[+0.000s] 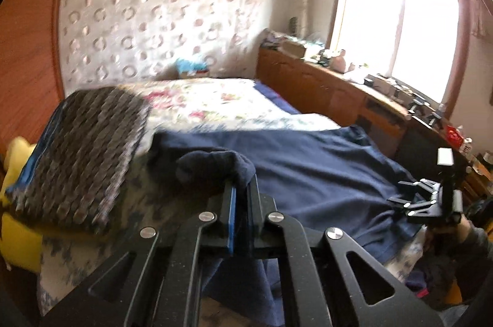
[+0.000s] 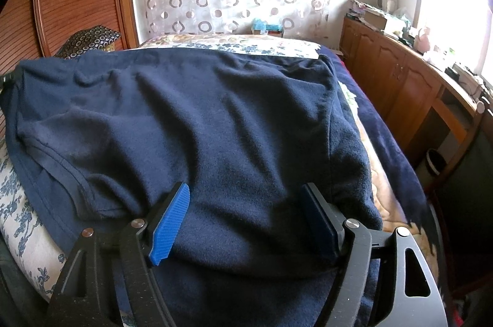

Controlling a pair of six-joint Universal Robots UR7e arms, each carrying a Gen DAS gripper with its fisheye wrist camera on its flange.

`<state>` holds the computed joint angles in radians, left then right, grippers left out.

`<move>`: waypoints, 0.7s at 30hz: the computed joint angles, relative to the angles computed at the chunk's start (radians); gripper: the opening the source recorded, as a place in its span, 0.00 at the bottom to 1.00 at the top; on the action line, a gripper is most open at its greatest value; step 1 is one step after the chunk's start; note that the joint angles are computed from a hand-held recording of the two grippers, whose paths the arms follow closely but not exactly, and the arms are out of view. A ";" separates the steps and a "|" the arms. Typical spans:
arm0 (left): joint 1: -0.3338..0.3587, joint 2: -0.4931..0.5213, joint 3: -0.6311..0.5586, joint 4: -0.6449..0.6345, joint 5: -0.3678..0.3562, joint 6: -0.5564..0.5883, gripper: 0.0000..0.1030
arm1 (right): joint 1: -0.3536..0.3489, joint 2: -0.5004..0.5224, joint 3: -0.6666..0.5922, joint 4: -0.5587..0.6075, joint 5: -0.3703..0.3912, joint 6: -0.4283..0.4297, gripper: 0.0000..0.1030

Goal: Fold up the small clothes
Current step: 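Grasp the shirt edge with the left gripper and lift it toward the right gripper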

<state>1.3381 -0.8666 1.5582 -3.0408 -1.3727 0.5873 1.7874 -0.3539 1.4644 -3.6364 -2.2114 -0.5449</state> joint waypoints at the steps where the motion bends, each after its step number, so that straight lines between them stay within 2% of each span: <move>1: -0.009 0.006 -0.010 0.003 -0.009 0.004 0.06 | 0.000 0.000 -0.001 0.001 0.000 0.000 0.74; 6: -0.059 0.049 -0.073 0.053 -0.052 0.031 0.06 | 0.002 -0.011 0.006 0.023 -0.006 0.007 0.74; 10: -0.097 0.086 -0.114 0.090 -0.076 0.060 0.06 | -0.003 -0.047 0.052 0.022 0.036 0.027 0.74; 17: -0.158 0.127 -0.157 0.177 -0.111 0.089 0.06 | 0.009 -0.097 0.124 -0.075 0.046 -0.002 0.74; 21: -0.188 0.153 -0.175 0.217 -0.077 0.090 0.06 | 0.012 -0.122 0.159 -0.131 0.044 -0.005 0.74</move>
<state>1.1500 -0.7140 1.3830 -2.8236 -1.4497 0.6775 1.7995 -0.4761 1.6234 -3.7678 -2.1673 -0.5503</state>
